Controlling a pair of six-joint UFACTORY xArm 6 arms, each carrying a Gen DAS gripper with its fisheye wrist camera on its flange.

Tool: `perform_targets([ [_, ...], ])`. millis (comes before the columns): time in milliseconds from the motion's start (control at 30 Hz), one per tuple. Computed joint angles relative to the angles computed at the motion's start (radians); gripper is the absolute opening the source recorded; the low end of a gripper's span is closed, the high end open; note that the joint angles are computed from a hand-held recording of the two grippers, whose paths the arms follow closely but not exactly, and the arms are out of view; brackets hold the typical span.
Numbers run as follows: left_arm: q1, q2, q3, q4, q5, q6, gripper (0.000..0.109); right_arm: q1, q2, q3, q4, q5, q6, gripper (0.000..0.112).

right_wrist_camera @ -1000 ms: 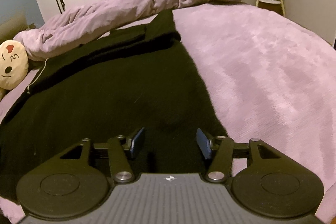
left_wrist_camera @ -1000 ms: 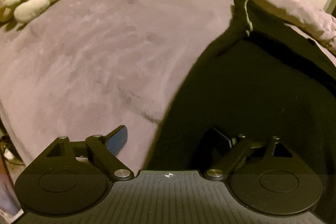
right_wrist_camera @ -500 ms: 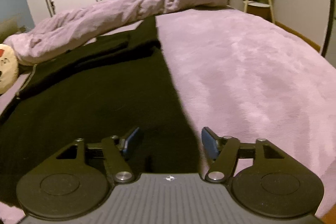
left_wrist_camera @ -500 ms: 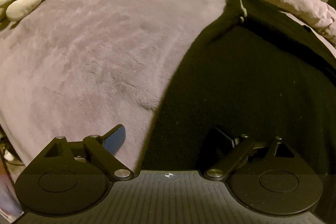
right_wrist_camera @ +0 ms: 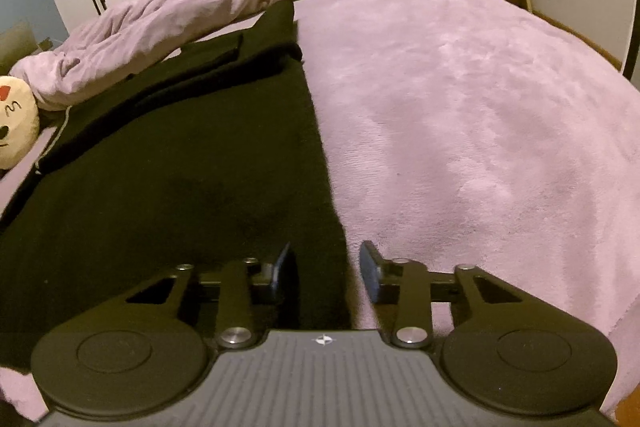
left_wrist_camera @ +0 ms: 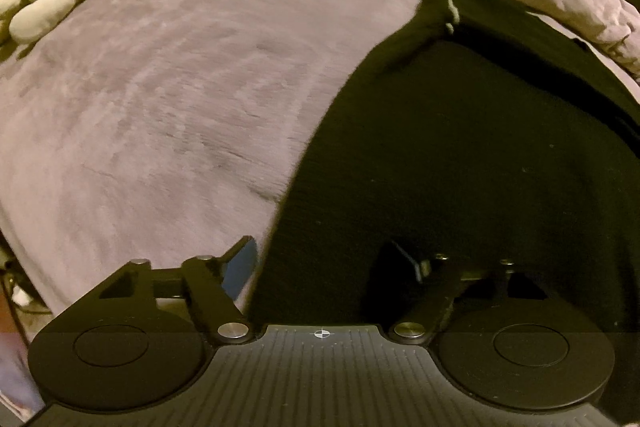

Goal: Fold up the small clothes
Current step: 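Grasp the sweater hem with both grippers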

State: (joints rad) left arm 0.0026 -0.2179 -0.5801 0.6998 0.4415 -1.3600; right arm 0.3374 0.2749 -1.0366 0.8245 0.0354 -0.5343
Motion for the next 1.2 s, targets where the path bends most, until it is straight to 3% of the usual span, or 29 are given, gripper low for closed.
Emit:
perform_targets([
  [100, -0.006, -0.005, 0.003, -0.018, -0.008, 0.035, 0.064, -0.002, -0.007, -0.020, 0.147, 0.052, -0.138, 0.015],
  [200, -0.006, -0.017, 0.013, -0.042, -0.023, 0.078, 0.058, -0.011, -0.010, -0.025, 0.178, 0.082, -0.163, 0.015],
  [500, 0.007, -0.051, 0.070, -0.155, -0.099, 0.195, 0.062, -0.059, -0.005, -0.050, 0.185, 0.246, -0.175, 0.020],
  [667, 0.006, -0.071, 0.088, -0.229, -0.111, 0.322, 0.046, -0.071, -0.016, -0.042, 0.230, 0.288, -0.275, 0.016],
  [733, 0.015, -0.081, 0.097, -0.272, -0.121, 0.366, 0.041, -0.077, -0.015, -0.043, 0.206, 0.302, -0.255, 0.017],
  [800, 0.023, -0.093, 0.113, -0.315, -0.139, 0.401, 0.044, -0.084, -0.013, -0.049, 0.187, 0.325, -0.236, 0.018],
  [1000, 0.015, -0.097, 0.128, -0.392, -0.153, 0.509, 0.067, -0.095, -0.013, -0.065, 0.104, 0.377, -0.207, 0.020],
  [1067, 0.009, -0.096, 0.126, -0.425, -0.145, 0.564, 0.065, -0.096, -0.014, -0.065, 0.088, 0.384, -0.212, 0.020],
  [1167, 0.003, -0.089, 0.112, -0.445, -0.123, 0.630, 0.050, -0.090, -0.013, -0.069, 0.082, 0.375, -0.246, 0.014],
  [1200, 0.002, -0.092, 0.109, -0.485, -0.115, 0.679, 0.032, -0.088, -0.015, -0.070, 0.087, 0.380, -0.259, 0.012],
])
